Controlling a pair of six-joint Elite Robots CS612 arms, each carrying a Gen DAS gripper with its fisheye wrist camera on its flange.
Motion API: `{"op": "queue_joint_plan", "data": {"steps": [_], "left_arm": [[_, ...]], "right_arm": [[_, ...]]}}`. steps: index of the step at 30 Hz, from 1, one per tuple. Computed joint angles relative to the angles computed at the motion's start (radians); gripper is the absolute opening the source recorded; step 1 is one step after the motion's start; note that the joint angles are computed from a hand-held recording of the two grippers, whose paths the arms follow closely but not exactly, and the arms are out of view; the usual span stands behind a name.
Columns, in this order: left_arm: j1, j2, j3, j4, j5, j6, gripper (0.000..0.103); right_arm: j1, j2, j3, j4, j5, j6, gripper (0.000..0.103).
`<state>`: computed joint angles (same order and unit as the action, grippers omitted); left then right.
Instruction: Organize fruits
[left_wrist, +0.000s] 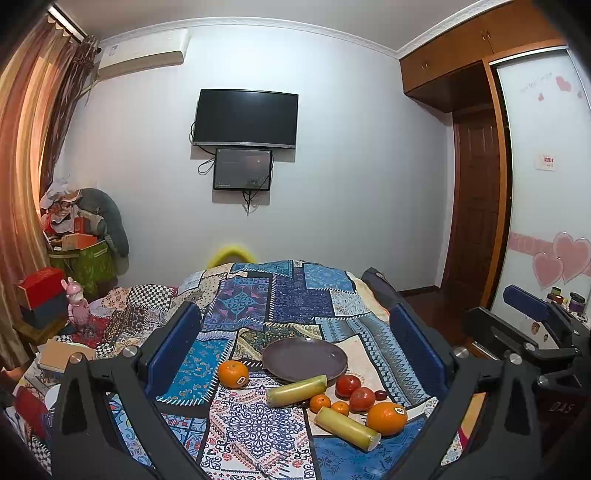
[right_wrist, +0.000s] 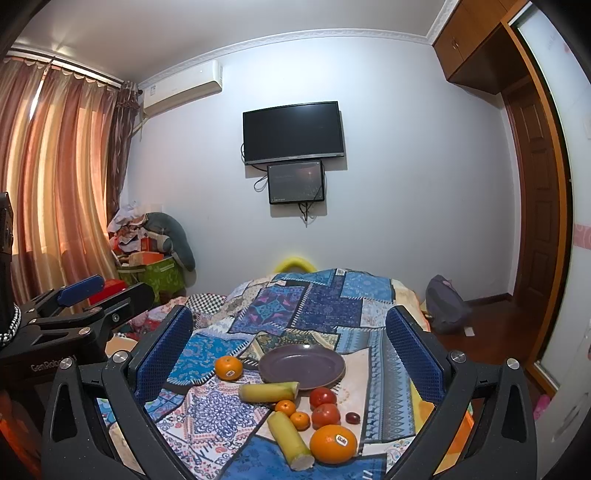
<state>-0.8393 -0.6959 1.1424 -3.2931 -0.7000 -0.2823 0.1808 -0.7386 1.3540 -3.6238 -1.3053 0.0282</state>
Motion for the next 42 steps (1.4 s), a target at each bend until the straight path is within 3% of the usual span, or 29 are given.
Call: {"op": "queue_joint_plan", "data": {"steps": [32,35,42], "left_arm": [[0.002,0.000,0.000,0.010,-0.011,-0.010,0.101],[0.007,-0.003,-0.001,0.049,-0.033,-0.030,0.088],[0.023,0.001,-0.010,0.168,-0.099,-0.108,0.077]], "right_arm": [[-0.003,0.000,0.000,0.032,0.016,0.000,0.103],[-0.008,0.001,-0.004,0.065,0.034,-0.001,0.098],[-0.017,0.005,-0.008,0.185,0.040,-0.043,0.078]]}}
